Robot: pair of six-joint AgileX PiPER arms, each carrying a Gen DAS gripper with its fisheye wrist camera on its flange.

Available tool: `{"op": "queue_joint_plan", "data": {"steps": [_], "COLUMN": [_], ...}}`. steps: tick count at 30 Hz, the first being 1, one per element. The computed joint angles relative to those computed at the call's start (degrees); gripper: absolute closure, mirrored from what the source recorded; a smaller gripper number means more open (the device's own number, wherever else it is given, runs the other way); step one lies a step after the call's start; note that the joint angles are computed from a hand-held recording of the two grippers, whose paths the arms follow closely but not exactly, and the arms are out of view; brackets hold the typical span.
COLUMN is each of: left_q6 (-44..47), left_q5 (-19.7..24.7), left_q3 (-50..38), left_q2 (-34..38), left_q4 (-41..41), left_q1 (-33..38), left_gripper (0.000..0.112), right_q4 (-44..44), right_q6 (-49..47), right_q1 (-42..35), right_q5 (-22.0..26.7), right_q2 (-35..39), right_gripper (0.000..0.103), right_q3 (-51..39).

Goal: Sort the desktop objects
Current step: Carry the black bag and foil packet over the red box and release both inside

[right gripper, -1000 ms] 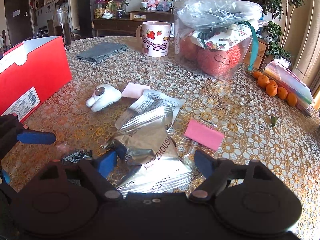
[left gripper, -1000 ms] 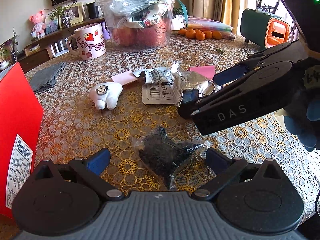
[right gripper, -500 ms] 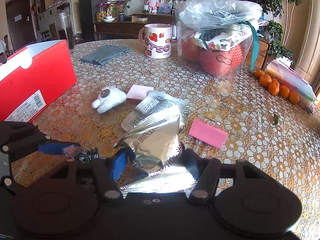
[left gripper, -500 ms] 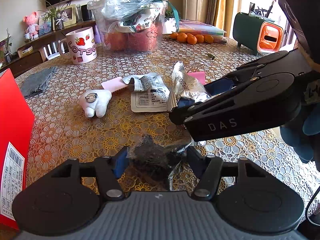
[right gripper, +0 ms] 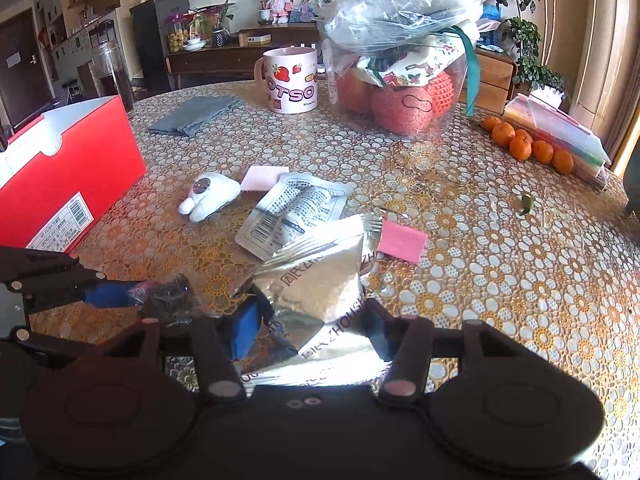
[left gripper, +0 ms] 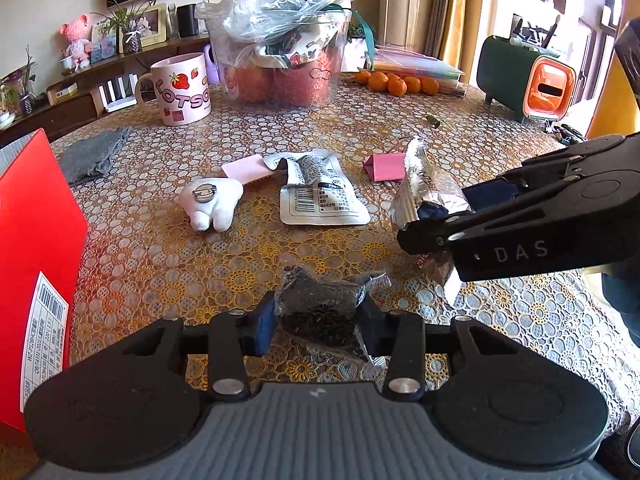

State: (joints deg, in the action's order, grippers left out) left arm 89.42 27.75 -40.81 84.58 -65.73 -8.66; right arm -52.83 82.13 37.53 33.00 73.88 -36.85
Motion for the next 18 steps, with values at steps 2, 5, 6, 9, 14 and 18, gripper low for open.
{"op": "queue_joint_plan", "data": {"steps": [2, 5, 6, 9, 14, 18], "left_q6": [-0.8, -1.9, -2.4, -4.1, -6.7, -7.9], "left_q5": [0.9, 2.4, 3.1, 5.6, 10.7, 16.7], "left_q3": [0.1, 0.2, 0.2, 0.0, -0.8, -2.1], "left_q2": [-0.9, -2.5, -3.2, -5.2, -8.8, -11.5], "left_q4": [0.6, 1.3, 1.8, 3.3, 5.8, 7.1], "left_q1": [0.8, 2.0, 2.5, 4.2, 8.0, 12.5], "left_gripper": [0.071, 0.071, 0.071, 0.071, 0.071, 0.071], "right_q4": [0.6, 1.6, 1.7, 2.5, 2.8, 3.6], "right_q6": [0.3, 0.9, 1.2, 1.7, 3.5, 4.4], "right_q1": [1.2, 3.4, 4.3, 6.5, 12.2, 16.2], "right_q5": [1.4, 3.8, 5.0, 7.8, 13.8, 18.2], "right_q2": [-1.1, -2.8, -3.2, -4.4, -6.4, -6.7], "right_gripper": [0.053, 0.053, 0.053, 0.054, 0.054, 0.054], "right_q3": [0.2, 0.3, 0.1, -0.6, -2.9, -5.5]}}
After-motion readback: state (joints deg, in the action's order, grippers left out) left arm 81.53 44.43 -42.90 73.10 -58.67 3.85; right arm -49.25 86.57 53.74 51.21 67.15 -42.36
